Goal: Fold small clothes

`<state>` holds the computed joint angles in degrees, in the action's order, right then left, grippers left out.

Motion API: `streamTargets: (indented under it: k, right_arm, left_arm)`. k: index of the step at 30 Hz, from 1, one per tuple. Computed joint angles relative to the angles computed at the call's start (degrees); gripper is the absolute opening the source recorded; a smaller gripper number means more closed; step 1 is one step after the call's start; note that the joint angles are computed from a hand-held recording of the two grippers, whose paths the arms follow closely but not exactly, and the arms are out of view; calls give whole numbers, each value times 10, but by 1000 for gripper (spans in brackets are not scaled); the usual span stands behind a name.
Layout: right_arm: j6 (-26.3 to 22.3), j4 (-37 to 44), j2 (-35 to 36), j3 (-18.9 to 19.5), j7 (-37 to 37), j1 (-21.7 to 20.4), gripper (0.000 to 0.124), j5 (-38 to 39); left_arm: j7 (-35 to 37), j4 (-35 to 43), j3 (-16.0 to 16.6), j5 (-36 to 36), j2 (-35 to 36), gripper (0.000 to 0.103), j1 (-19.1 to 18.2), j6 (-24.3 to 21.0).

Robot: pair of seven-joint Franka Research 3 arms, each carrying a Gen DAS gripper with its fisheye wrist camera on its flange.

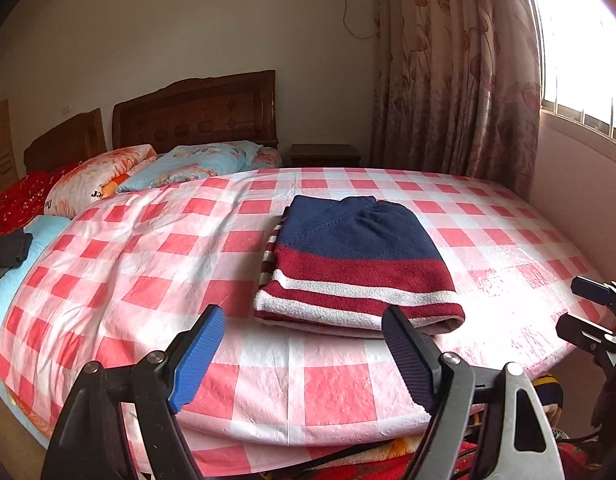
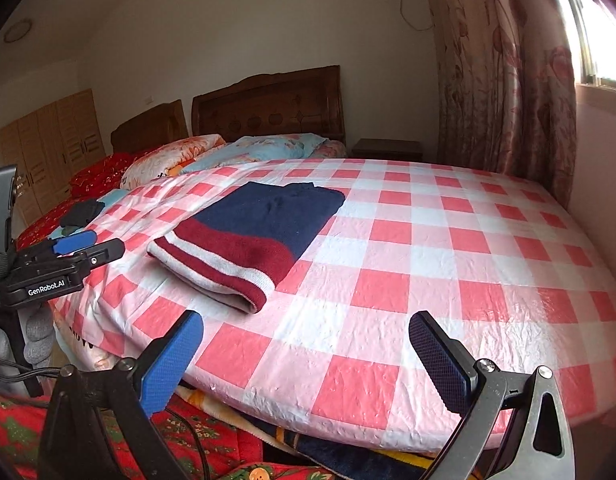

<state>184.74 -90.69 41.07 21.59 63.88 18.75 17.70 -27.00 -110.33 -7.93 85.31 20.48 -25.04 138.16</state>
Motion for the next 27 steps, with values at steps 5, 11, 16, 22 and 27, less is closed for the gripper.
streamTargets:
  k: [5,11,16,22,27]
  right_arm:
    - [11,-8,-3,10,-8,-5,103,-9]
    - [9,-7,-3,8,-3,-4,103,-11]
    - [10,-7,-2,7,-1,-3,103,-12]
    - [8,-7,-2,8,0,-4,103,-13]
    - [4,-5,-1,9,0,-5,103,-12]
  left_arm:
    - [11,4,0,4,1,82,-2,2]
    - [19,9,-1,11,3,82,-6,-5]
    - [20,10,0,9,4,82,-6,-3]
    - [20,10,1,9,5,82,-6,-1]
    - [20,10,1,9,5,82,-6,-1]
